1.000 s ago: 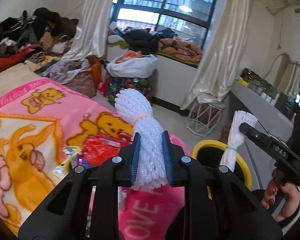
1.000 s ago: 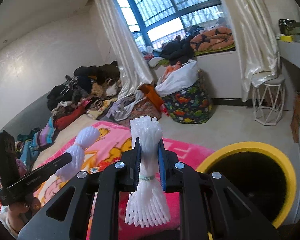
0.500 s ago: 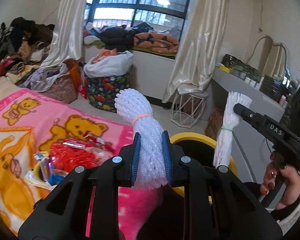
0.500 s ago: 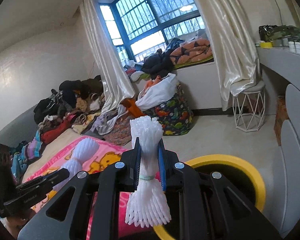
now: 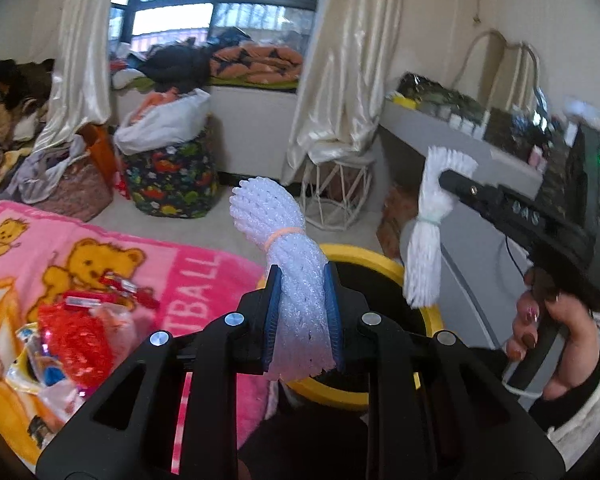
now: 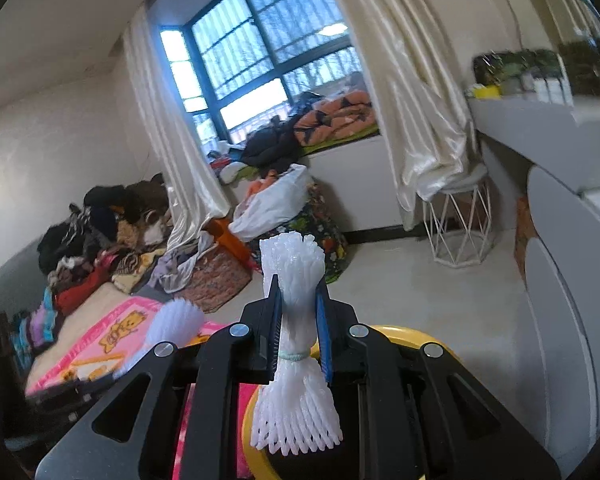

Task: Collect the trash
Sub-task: 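Carry both white mesh nets over the yellow-rimmed bin with both tools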

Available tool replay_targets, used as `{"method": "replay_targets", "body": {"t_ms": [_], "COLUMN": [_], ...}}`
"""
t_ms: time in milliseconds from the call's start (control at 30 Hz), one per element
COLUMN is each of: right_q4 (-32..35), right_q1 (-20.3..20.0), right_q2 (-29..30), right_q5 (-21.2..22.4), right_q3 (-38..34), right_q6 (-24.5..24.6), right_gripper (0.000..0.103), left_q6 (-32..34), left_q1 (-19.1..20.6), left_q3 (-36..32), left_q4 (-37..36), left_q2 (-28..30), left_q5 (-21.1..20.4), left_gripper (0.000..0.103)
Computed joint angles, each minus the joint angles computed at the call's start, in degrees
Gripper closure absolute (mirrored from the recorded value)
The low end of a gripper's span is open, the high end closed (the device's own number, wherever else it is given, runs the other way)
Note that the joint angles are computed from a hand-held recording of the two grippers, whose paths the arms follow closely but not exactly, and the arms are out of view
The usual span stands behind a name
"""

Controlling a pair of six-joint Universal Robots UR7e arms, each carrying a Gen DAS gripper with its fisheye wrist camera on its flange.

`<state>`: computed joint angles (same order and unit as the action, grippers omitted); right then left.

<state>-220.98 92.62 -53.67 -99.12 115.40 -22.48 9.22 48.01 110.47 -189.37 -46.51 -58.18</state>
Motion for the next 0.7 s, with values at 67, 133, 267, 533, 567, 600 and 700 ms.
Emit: {"method": "replay_targets", "body": {"t_ms": [67,133,267,533,567,600,700], "right_q4": [-0.2,-0.2,0.7,1.4,1.8,2.2,3.7], "right_q1": [-0.9,-1.6,-3.0,-4.7,-4.8,-4.9,-5.4], "right_q2": [-0.3,-0.5,-1.0,-1.3,-1.2,-1.1,-0.7], "right_q5": [0.2,0.1,0.7,1.3,1.1,0.9,0.5], "right_q3": [-0.1,-0.1,-0.1,-0.4,-0.6,-0.7,-1.2], "right_q6": [0.9,1.2,3.3,5.0,5.1,5.0,5.2], "right_gripper": [0.088,0.088,0.088,0.088,0.087,0.087,0.085], "left_q6": [0.3,0.2,0.2,2.0,2.1,2.1,1.3], "left_q1": [0.0,0.2,0.8,1.6,1.8,2.1,3.3], "left_q3": [-0.7,-1.5,-3.9,-8.5,-9.2,-9.7,-11.6], "left_q4": [1.1,2.3,6.0,12.0,13.0,14.1,17.7], "left_q2": [0.9,2.0,3.8,7.9,8.4,8.7,9.6], "left_q5": [-0.6,-1.3,-2.7,-4.8,-4.7,-4.8,-5.0], "left_gripper": [0.088,0.088,0.087,0.087,0.087,0.087,0.083]}}
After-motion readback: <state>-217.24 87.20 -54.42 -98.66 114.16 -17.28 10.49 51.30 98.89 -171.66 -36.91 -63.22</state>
